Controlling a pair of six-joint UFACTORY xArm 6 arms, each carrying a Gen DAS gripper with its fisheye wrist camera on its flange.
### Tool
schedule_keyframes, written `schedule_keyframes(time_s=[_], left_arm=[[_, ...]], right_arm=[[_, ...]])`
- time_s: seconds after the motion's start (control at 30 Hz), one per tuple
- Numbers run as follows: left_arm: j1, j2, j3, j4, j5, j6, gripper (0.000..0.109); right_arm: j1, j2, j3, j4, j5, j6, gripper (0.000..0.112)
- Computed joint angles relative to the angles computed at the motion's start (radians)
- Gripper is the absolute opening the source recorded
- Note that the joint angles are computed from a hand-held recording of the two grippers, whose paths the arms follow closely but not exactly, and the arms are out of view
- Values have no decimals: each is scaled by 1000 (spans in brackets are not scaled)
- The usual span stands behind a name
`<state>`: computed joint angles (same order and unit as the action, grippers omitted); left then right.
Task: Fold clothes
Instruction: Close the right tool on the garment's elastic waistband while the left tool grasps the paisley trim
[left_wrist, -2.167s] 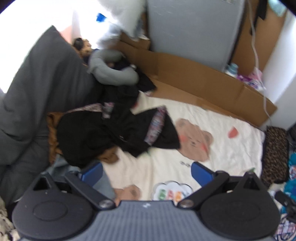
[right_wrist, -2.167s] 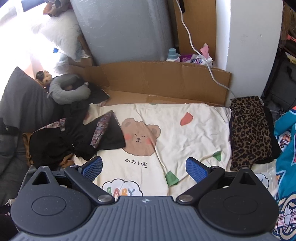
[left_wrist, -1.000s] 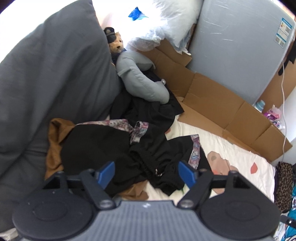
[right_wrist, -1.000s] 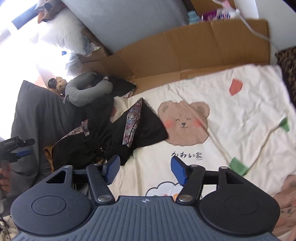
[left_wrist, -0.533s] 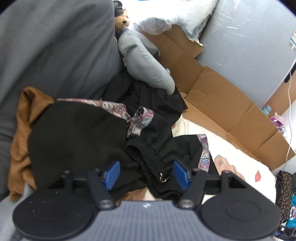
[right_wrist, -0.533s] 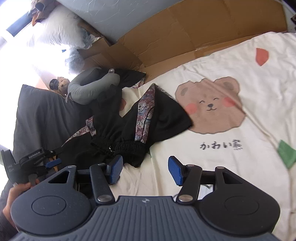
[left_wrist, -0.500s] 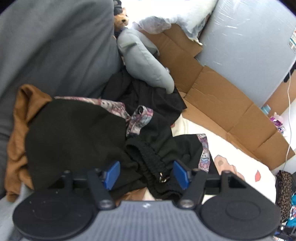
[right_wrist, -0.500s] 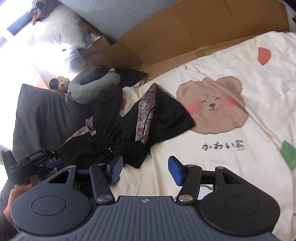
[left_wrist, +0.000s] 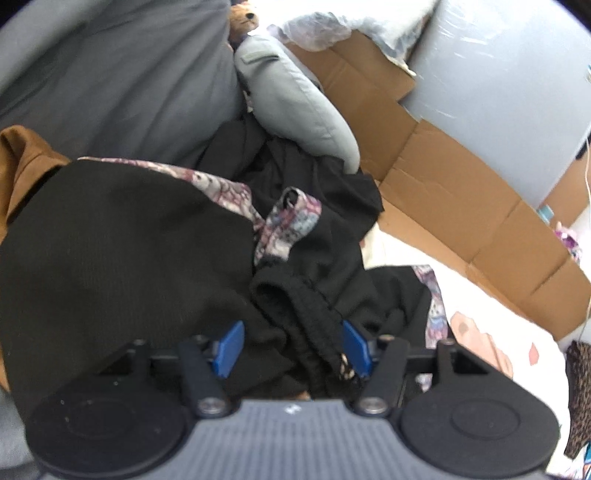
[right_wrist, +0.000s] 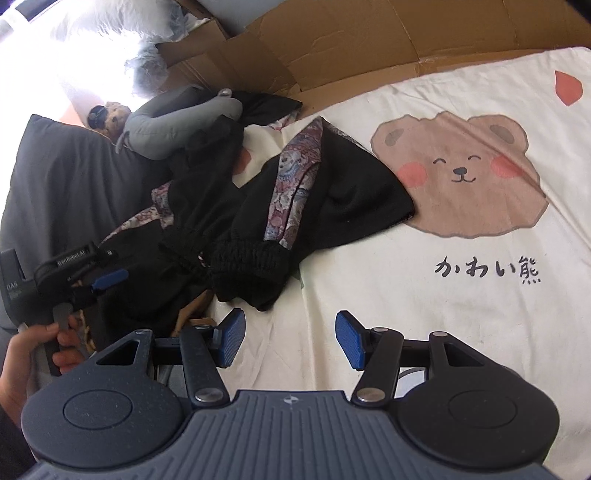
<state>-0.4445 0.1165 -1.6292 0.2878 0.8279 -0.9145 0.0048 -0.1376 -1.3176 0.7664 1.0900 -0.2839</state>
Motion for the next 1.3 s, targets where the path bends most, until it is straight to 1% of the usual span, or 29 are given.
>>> schedule_keyframes(time_s=[0.03,0.07,0.13,0.2,0.23,0.3,0.43,0.5,0.53,0.57,0.63,0.73,0.8,0.93,1.03,1.07,1.1,1.13,1.2,1.23,1.27,1.3], left_arm=[[11,14,-10,-3,-4,10,61],[19,35,-34,-2,6,11,54],[39,64,-59,-14,-21,-1,48],[53,78,-58,10,-76,-34,48],[57,95,-75,12,-73,-35,48],[66,137,-121,-8,-52,-19,46],[85,171,-125,-83,-116,16,45],[87,197,-146,-104,-124,55,45],[86,211,-163,-96,-116,63,44],[84,223,-178,-76,-102,57,42],[83,228,-170,-58,-111,39,39],[87,221,-127,-71,-141,12,39],[90,215,-96,-70,-158,-8,39],[95,209,-50,-74,-186,-32,40],[101,202,-23,-83,-217,-52,41],[103,200,-15,-86,-228,-59,41],[104,200,-13,-91,-230,-55,40],[104,202,-14,-98,-229,-45,37],[104,202,-14,-109,-225,-32,31],[104,199,-12,-111,-222,-33,27],[103,194,-7,-109,-223,-39,24],[99,186,-2,-103,-220,-49,23]], right_arm=[[10,3,5,2,-14,3,58],[20,7,9,4,-28,6,58],[40,24,10,6,-51,26,57],[56,51,1,18,-68,56,48],[63,65,-4,23,-77,70,47],[84,89,-13,33,-110,81,47],[128,150,-45,47,-163,102,47],[152,181,-55,37,-196,129,48],[161,199,-63,33,-204,149,48],[167,216,-72,40,-205,166,49],[175,248,-90,57,-201,183,51],[188,280,-117,54,-207,179,58],[191,297,-132,65,-211,182,67],[195,336,-154,104,-207,222,68],[195,362,-160,173,-203,226,68],[195,371,-163,196,-201,227,67],[194,377,-169,218,-198,221,58],[193,381,-174,235,-194,214,52],[189,376,-178,238,-187,206,34],[185,372,-178,231,-183,207,28],[182,367,-179,224,-180,208,20],[178,362,-179,217,-176,209,18]])
